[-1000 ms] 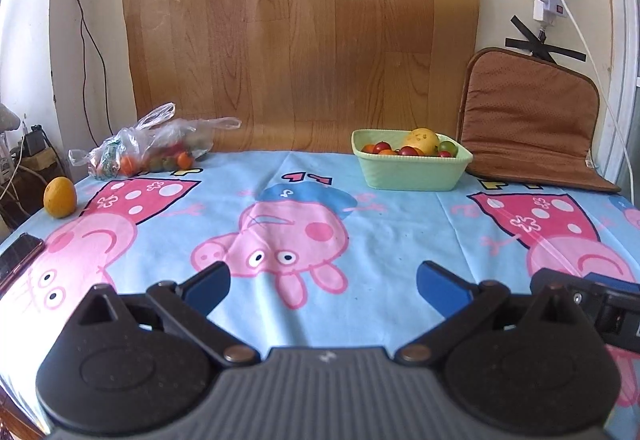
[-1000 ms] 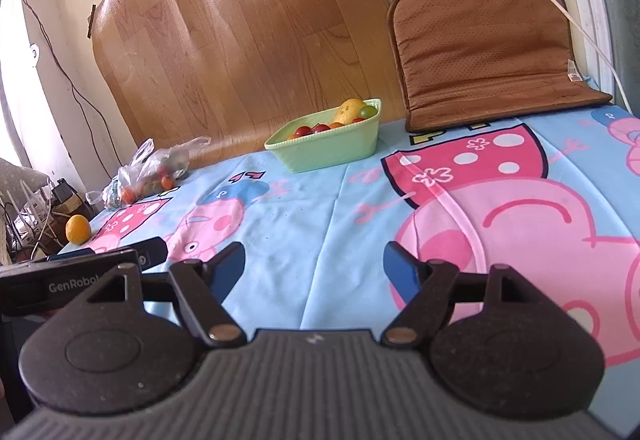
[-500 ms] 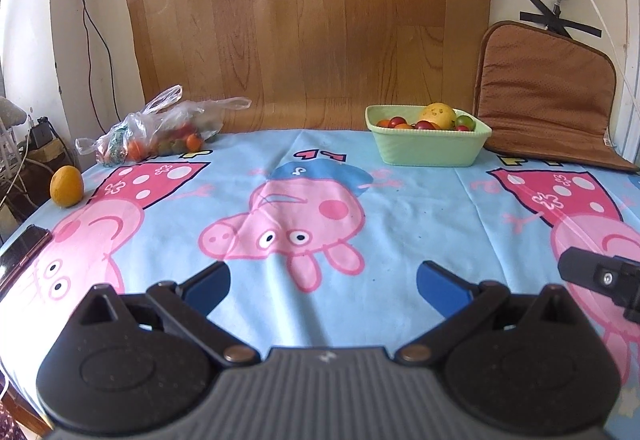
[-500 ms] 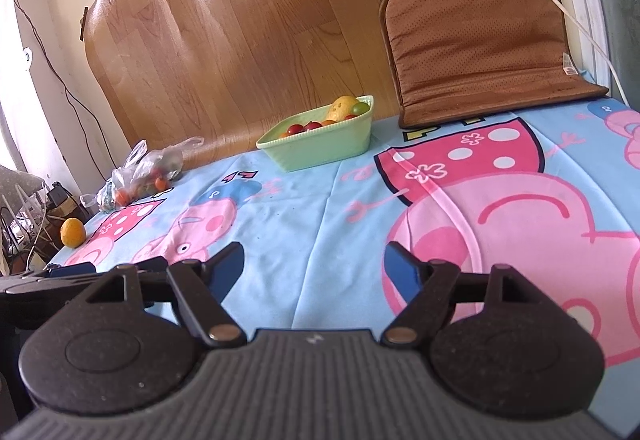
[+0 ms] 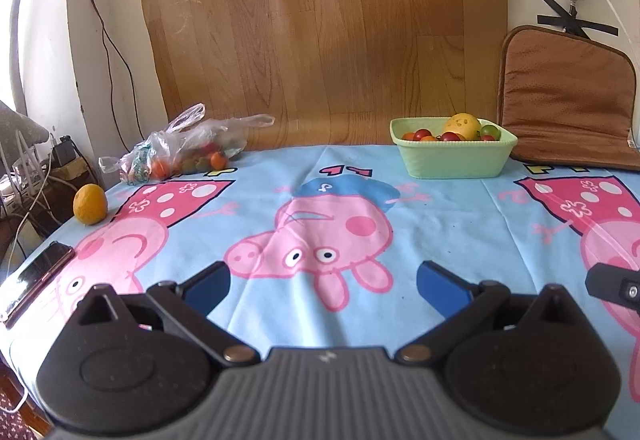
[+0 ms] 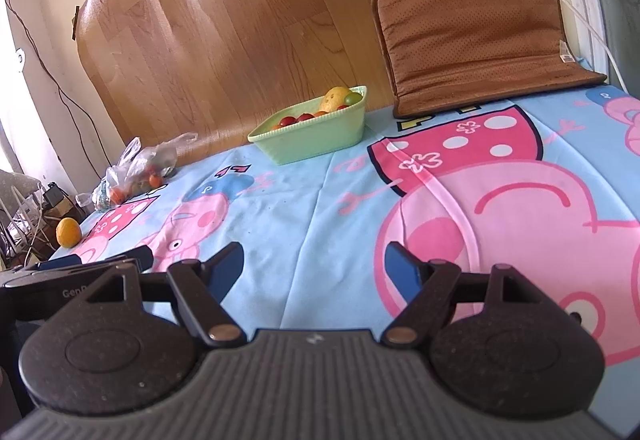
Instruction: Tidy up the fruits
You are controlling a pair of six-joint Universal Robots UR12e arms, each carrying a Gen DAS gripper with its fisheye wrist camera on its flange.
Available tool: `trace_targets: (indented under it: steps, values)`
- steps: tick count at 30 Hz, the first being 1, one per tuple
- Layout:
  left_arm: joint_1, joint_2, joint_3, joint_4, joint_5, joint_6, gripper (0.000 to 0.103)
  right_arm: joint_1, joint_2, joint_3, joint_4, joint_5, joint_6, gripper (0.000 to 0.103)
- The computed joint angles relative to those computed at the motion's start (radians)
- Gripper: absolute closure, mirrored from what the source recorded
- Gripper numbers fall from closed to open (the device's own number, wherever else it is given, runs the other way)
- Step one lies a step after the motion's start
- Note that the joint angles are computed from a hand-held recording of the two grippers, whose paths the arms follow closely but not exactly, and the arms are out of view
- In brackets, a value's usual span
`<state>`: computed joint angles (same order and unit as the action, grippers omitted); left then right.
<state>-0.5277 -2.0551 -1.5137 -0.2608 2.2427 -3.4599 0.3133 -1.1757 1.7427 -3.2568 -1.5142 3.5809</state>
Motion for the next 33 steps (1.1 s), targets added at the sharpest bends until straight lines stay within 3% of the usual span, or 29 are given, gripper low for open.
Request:
trace_targets:
  steps: [17, 21, 33]
  values:
    - [-0.003, -0.009, 0.015, -0.015, 0.002, 0.007, 0.000, -0.005, 0.001, 0.002, 0.005, 0.006, 0.007, 0.023]
    - [0.003, 0.000, 0.000, 0.027, -0.056, 0.015, 0.000, -0.005, 0.002, 0.000, 0.003, 0.004, 0.007, 0.023]
    - [0.004, 0.005, 0.010, -0.027, -0.100, 0.026, 0.000, -0.006, 0.002, 0.000, 0.006, 0.004, 0.006, 0.023]
